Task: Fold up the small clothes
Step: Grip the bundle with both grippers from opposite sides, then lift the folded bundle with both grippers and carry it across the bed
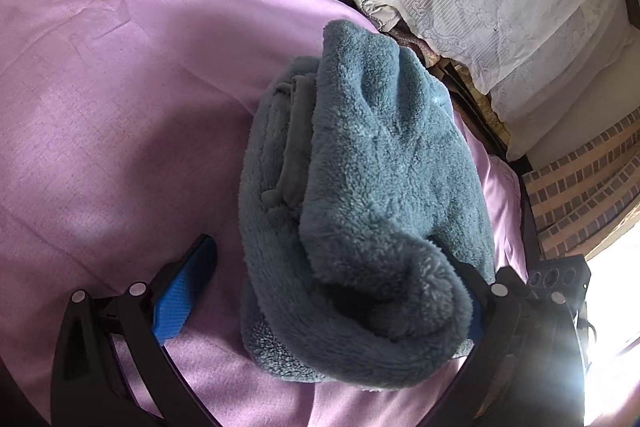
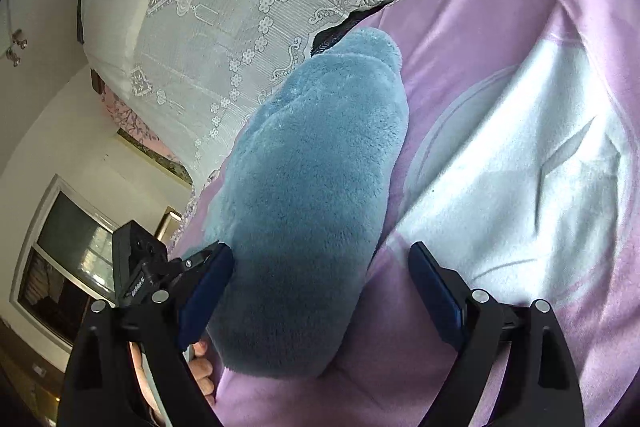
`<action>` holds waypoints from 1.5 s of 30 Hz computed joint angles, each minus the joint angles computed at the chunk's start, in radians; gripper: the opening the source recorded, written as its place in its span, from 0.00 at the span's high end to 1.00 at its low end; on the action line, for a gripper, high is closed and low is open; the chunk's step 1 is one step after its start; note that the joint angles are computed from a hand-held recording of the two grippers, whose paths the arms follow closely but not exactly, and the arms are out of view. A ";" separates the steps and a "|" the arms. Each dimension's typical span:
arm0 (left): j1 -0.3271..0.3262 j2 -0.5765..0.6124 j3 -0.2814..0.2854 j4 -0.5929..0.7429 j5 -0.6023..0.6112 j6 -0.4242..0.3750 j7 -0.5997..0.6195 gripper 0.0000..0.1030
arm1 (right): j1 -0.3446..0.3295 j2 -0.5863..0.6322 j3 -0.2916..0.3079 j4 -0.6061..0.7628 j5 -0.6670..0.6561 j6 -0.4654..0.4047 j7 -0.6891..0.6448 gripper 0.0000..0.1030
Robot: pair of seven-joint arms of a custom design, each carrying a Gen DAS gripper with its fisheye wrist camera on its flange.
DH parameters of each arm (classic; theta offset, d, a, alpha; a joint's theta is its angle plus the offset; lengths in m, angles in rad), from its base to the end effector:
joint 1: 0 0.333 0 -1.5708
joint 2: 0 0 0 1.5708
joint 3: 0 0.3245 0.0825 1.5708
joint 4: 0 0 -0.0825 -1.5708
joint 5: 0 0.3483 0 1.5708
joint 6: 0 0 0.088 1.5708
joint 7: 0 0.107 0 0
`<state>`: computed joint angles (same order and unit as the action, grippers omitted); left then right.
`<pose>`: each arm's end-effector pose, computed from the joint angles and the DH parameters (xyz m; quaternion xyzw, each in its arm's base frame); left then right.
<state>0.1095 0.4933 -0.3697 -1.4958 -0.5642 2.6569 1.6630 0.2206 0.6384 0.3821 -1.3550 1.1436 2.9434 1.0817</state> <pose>0.6997 -0.1116 0.4954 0.6928 -0.5863 0.4198 0.0071 0.6737 0.2928 0.4604 -0.5472 0.6308 0.0663 0.5461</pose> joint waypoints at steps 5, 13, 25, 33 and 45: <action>0.000 0.002 -0.003 -0.002 -0.002 0.013 0.006 0.04 | 0.017 0.066 -0.017 0.098 -0.024 -0.016 0.060 0.13; -0.012 0.007 0.001 0.003 0.032 0.029 -0.015 0.04 | 0.056 0.117 -0.063 0.172 -0.249 -0.056 0.231 0.13; 0.009 0.019 -0.041 0.017 -0.020 0.016 0.054 0.27 | 0.083 0.127 -0.087 0.184 -0.402 -0.063 0.308 0.17; 0.011 0.027 -0.035 0.026 -0.053 -0.005 0.057 0.18 | 0.058 0.126 -0.047 0.169 -0.409 -0.043 0.282 0.21; 0.033 0.004 -0.070 -0.012 -0.158 0.043 0.191 0.46 | 0.063 0.114 -0.042 0.146 -0.391 -0.009 0.246 0.25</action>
<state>0.1421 0.4972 -0.4398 -1.5081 -0.7218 2.7000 1.8544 0.2833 0.7521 0.3402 -1.2088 0.7528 2.9346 1.3281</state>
